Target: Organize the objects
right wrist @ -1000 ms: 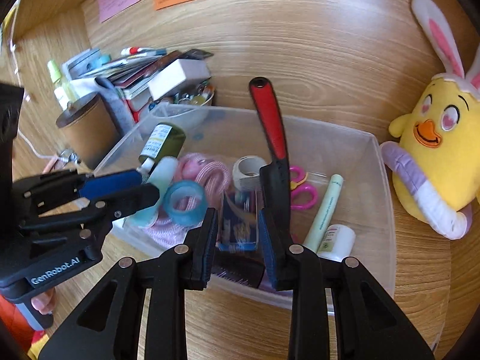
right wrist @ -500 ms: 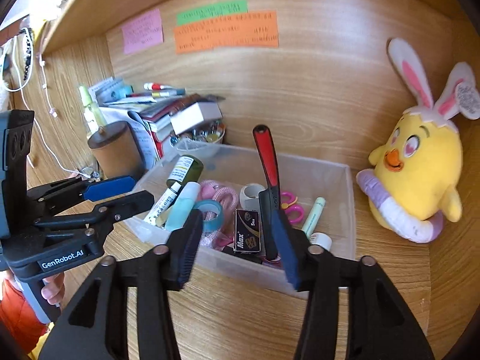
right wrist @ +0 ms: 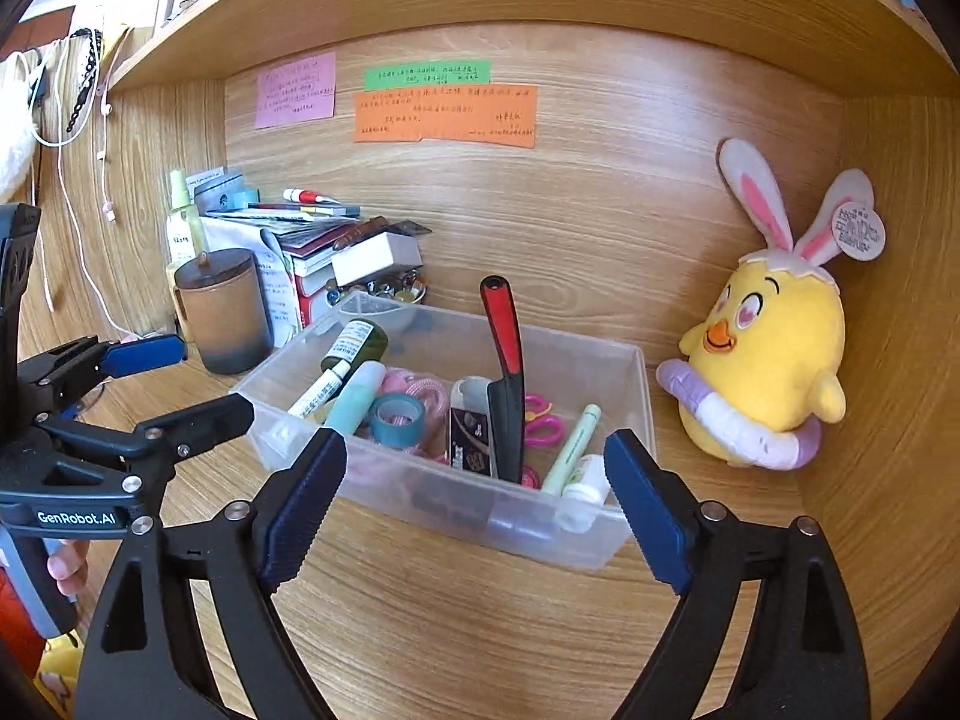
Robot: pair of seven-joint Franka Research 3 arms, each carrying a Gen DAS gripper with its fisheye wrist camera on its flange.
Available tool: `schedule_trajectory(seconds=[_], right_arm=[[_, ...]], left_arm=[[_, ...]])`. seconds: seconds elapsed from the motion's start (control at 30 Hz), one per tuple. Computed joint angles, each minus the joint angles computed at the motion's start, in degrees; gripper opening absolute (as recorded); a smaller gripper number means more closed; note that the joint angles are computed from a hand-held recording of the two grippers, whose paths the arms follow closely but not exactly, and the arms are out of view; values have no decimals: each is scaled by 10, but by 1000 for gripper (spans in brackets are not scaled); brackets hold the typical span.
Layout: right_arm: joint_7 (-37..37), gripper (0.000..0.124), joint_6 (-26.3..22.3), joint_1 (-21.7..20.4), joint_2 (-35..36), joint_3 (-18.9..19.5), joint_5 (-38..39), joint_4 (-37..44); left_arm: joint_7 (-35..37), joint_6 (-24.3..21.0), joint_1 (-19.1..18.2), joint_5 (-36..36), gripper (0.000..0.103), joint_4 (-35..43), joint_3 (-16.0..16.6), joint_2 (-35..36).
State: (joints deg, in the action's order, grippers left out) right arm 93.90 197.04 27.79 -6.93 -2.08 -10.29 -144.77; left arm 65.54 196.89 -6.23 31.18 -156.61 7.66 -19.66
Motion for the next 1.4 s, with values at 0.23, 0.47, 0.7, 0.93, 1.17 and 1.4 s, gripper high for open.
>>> schedule_trajectory(seconds=[0.23, 0.47, 0.7, 0.93, 1.17, 1.4], right_arm=[[-34, 86, 13, -24, -4, 39, 58, -19], [-6, 86, 8, -5, -3, 11, 33, -20], [11, 86, 3, -2, 3, 4, 15, -14], [44, 87, 0, 5, 4, -13, -17, -12], [72, 87, 0, 4, 4, -19, -45, -10], [65, 90, 3, -5, 3, -7, -34, -13]], left_arm=[[-11, 7, -9, 13, 96, -12, 15, -3], [-27, 11, -20, 34, 96, -8, 27, 2], [-43, 14, -17, 50, 96, -5, 28, 5], [-42, 19, 3, 48, 96, -9, 4, 2], [-45, 21, 7, 46, 96, -12, -2, -2], [-51, 21, -3, 54, 96, -11, 9, 0]])
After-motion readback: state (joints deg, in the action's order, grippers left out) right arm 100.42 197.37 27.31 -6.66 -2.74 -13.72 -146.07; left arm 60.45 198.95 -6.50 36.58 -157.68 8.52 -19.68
